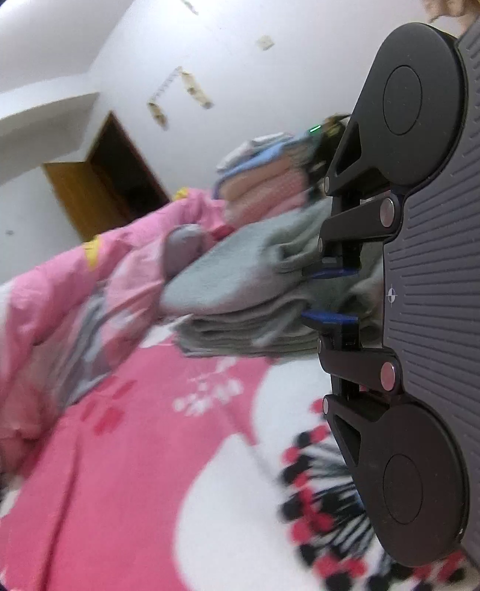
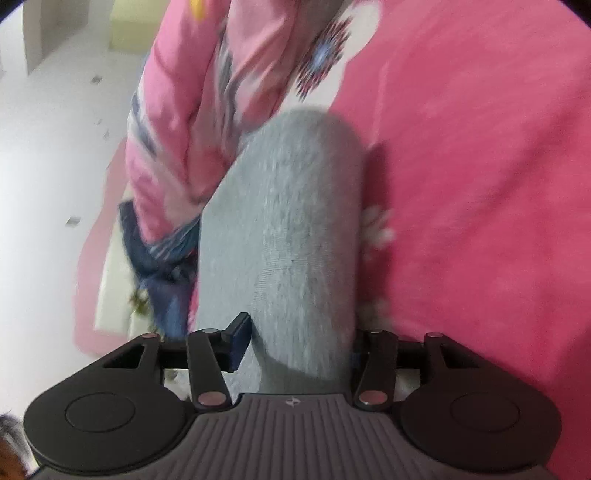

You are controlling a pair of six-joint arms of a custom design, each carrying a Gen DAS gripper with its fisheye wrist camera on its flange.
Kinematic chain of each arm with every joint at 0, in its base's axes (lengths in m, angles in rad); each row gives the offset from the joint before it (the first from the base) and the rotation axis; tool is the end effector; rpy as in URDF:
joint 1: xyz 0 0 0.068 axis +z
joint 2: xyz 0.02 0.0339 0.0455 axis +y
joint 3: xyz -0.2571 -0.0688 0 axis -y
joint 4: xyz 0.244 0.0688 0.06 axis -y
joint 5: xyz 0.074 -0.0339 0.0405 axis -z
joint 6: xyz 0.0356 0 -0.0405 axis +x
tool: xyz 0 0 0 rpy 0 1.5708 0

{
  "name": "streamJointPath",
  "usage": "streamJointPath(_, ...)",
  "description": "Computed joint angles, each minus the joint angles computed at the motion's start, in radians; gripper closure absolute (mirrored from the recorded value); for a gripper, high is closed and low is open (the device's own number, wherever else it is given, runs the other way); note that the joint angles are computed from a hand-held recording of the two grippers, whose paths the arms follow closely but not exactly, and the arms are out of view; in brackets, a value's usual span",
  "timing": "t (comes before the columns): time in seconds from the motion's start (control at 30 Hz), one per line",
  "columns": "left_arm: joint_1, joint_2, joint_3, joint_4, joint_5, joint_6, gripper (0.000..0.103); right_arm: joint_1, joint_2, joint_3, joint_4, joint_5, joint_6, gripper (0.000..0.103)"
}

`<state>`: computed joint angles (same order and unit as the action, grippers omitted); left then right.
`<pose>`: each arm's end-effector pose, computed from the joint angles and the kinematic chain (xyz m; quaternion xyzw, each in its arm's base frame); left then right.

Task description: Fold clothes

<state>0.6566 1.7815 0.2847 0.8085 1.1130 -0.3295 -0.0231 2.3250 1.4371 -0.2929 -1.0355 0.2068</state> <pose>0.1945 0.1096 0.0690 -0.1647 0.7831 -0.4122 0.4356 0.4322 0.0206 0.0642 0.0025 0.8578 0.4989 0.1231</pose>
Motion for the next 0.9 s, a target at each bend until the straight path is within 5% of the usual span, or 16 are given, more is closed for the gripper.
streamJointPath(0.17, 0.055, 0.065, -0.029, 0.281, 0.013, -0.206, 0.085, -0.063, -0.417, -0.489, 0.395, 0.132, 0.056, 0.044)
streamJointPath(0.27, -0.009, 0.104, -0.031, 0.418, -0.064, -0.317, 0.084, 0.012, -0.675, -0.695, 0.503, 0.162, -0.114, 0.043)
streamJointPath(0.37, -0.092, 0.136, -0.007, 0.431, -0.174, -0.360, 0.084, 0.278, -0.843, -0.824, 0.620, 0.421, -0.306, 0.038)
streamJointPath(0.47, -0.135, 0.151, 0.034, 0.397, -0.226, -0.385, 0.084, 0.561, -0.733, -0.839, 0.809, 0.743, -0.477, 0.038)
streamJointPath(0.63, -0.131, 0.182, 0.082, 0.360, -0.213, -0.418, 0.084, 0.749, -0.494, -0.740, 0.891, 0.956, -0.613, 0.040)
streamJointPath(0.77, -0.112, 0.176, 0.099, 0.335, -0.185, -0.415, 0.084, 0.718, -0.460, -0.665, 0.826, 0.895, -0.507, 0.062)
streamJointPath(0.83, -0.102, 0.168, 0.098, 0.341, -0.183, -0.427, 0.084, 0.672, -0.479, -0.655, 0.804, 0.807, -0.401, 0.084)
streamJointPath(0.9, -0.090, 0.168, 0.095, 0.365, -0.176, -0.452, 0.084, 0.616, -0.531, -0.674, 0.794, 0.709, -0.296, 0.087)
